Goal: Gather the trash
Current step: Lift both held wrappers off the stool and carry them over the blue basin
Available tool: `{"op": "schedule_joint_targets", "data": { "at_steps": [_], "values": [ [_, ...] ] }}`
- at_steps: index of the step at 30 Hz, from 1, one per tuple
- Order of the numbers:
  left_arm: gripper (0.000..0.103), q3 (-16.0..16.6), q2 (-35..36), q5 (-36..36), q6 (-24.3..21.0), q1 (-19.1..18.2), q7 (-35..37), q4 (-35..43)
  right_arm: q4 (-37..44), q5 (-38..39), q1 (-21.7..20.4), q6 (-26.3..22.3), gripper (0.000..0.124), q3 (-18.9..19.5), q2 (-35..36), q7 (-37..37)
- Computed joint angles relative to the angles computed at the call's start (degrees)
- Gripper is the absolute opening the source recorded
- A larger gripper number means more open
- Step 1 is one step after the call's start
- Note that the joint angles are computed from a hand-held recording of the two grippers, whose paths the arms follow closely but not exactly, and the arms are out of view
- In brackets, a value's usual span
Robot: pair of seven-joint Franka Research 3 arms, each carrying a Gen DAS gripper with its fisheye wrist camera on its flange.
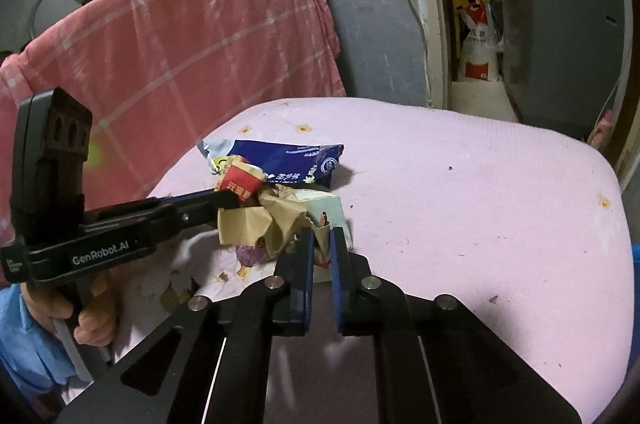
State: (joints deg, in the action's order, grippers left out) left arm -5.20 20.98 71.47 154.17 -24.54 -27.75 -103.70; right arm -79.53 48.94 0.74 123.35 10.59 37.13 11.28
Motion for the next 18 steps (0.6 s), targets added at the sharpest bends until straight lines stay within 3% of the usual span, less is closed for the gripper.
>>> {"op": "schedule_joint_targets", "data": {
  "at_steps": [6,12,18],
  "values": [
    [0.008,-0.10,-2.23,7.22,-3.16,-1.70,-7.37,-1.87,-4.45,5.31,-2.20,1.40,0.005,1.09,-2.86,-5.02],
    [0.008,-2.79,-3.61,15.21,-12.44,-4.01,-11.69,-1.47,-11.66,18.33,-6.00,1.48,0.005,1.83,-8.26,-15.65],
    [0.008,-4.66,-2.17,20.65,-21.10,-6.98,-10.69,2.88,-16.64,30.63,-7.41,-0.32,0.005,-0.72,-13.28,-24.12]
  ]
}}
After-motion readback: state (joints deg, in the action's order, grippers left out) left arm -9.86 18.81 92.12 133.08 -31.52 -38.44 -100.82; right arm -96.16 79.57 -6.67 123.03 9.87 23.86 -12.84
